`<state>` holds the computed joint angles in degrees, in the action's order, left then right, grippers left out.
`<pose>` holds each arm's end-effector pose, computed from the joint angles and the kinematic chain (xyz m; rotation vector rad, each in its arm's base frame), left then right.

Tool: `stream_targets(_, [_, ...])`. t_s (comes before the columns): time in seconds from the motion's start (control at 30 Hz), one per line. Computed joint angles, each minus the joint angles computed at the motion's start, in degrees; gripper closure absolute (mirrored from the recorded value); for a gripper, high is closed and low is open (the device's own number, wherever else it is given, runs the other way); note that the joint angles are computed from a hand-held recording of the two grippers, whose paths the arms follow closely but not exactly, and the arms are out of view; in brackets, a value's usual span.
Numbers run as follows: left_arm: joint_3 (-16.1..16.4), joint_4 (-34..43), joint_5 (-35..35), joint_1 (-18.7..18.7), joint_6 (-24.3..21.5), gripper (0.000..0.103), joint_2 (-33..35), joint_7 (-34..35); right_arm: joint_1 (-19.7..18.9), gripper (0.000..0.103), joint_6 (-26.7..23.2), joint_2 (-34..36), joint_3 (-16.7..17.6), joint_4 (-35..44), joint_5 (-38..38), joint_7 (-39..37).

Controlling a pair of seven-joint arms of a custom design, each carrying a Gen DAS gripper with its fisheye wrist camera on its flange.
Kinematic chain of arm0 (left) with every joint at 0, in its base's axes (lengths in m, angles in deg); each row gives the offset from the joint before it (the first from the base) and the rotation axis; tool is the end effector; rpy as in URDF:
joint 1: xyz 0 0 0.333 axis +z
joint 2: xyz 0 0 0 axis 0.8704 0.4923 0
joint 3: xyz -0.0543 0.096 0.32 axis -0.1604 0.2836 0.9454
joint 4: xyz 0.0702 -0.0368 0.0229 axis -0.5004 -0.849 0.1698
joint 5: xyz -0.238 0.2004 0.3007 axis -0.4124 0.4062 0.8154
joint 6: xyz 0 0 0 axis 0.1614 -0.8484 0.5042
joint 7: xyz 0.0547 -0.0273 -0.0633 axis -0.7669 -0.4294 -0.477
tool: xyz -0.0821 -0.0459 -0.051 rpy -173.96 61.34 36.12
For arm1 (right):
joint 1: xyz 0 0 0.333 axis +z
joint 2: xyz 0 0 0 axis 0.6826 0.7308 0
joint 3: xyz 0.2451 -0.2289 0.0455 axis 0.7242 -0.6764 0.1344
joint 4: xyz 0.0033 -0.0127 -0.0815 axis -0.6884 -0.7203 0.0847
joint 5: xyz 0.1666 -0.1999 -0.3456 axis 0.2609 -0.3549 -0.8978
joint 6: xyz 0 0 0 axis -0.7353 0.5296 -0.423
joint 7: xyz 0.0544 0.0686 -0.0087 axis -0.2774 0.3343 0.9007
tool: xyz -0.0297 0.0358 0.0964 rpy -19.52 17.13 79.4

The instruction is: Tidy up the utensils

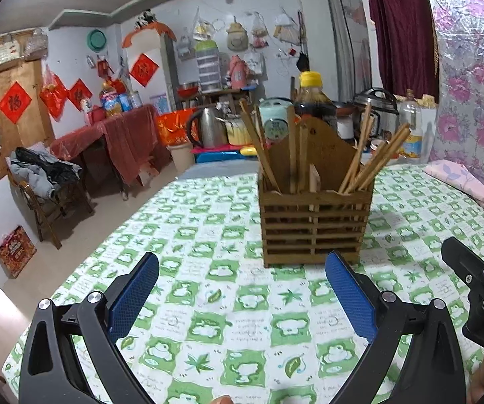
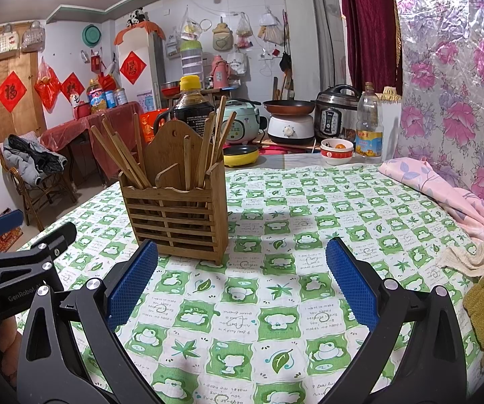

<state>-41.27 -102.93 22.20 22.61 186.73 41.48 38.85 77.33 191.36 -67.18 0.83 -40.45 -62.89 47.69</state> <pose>0.5586 -0.4921 0.5005 -1.7737 1.2648 -0.5522 0.6103 0.3146 0.4677 -1.7393 1.2209 -0.6221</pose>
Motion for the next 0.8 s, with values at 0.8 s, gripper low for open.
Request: stream_targets(0.8, [0.0,0.6,2.8,-1.6,-1.5,0.006,0.4,-0.1,0.5,0.006,0.2,0.1,-0.2,-0.2,0.5,-0.1])
